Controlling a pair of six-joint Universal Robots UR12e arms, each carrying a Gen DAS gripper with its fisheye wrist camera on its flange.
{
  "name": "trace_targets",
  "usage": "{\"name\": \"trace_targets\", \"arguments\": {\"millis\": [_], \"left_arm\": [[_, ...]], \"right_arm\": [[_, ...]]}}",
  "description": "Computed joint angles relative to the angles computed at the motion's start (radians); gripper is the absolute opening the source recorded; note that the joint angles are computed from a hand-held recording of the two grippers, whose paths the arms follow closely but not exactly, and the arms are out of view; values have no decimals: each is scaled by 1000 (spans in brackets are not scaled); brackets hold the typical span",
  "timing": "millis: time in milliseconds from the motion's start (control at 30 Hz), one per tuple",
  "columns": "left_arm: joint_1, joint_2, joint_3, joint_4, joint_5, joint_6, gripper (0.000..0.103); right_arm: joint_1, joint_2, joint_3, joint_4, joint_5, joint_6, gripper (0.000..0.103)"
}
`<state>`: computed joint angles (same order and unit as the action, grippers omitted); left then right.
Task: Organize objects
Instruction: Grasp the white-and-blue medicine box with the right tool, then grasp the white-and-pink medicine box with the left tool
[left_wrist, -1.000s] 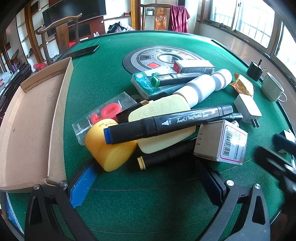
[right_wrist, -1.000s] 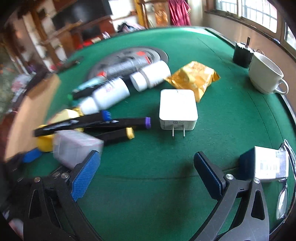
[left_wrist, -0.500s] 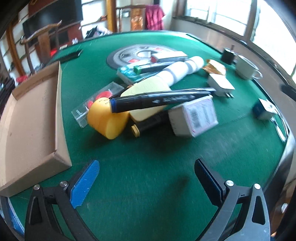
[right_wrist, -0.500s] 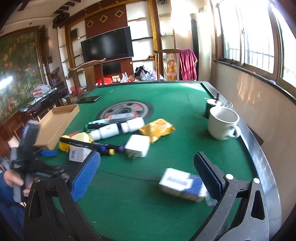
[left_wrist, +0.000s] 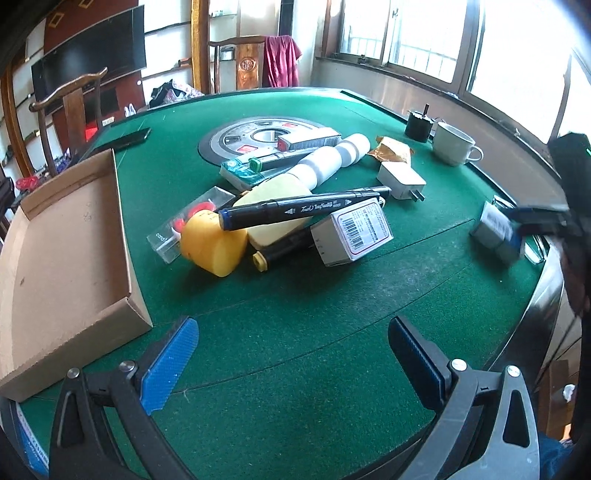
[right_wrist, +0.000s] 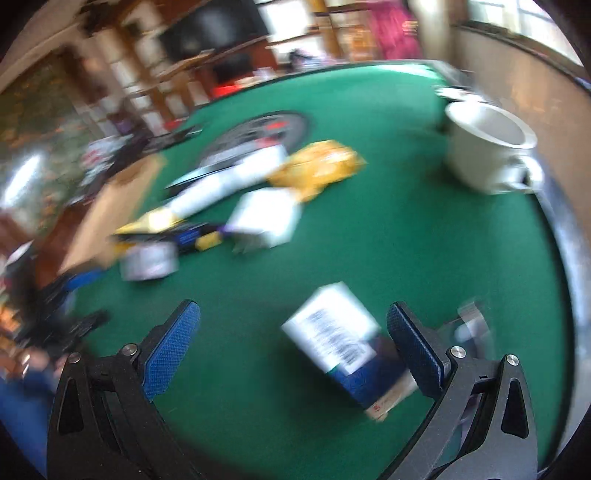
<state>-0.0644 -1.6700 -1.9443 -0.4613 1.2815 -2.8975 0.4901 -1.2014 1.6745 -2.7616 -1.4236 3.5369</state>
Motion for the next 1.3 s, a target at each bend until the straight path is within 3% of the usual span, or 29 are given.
{"name": "trace_targets", "arguments": {"millis": [67,167,200,233,300,433,567,667,833,900,1000,1067,1300], "left_arm": [[0,-2,2,-6,3,-6,103],[0,3,-2,-6,0,-6,103],[0,5,-4,-2,0,-6,103],[-1,6,-5,1,3,-5,103],[0,7,-4,-3,1,-4,103],[4,7,3,-23,-23,-6,102],[14,6,11,-31,-77,-12,102],[5,1,21,-19,-72,6,102],[-32,-13,32,57,-26,173,96],[-47,-24,49,31,-11,257,92],[-68,-40,68,2,20,349,74],[-80,-54,83,-16,49,379,63],[-96,-85,111,5,91,394,63]], "right_arm": [[28,-1,-9,30,-28,-49,102],[74,17,-55,147,-170,-70,100],[78,22,-64,174,-182,-64,88],[83,26,-71,193,-195,-56,64],[87,36,-90,250,-222,-30,38],[108,46,-93,227,-296,-33,34],[125,47,-77,123,-322,-32,34],[125,52,-66,35,-303,1,34],[121,60,-57,-17,-252,35,34],[118,62,-54,-22,-234,48,34],[115,63,-48,-23,-225,55,34],[113,61,-41,-29,-221,59,34],[105,63,-31,-45,-199,71,34]]}}
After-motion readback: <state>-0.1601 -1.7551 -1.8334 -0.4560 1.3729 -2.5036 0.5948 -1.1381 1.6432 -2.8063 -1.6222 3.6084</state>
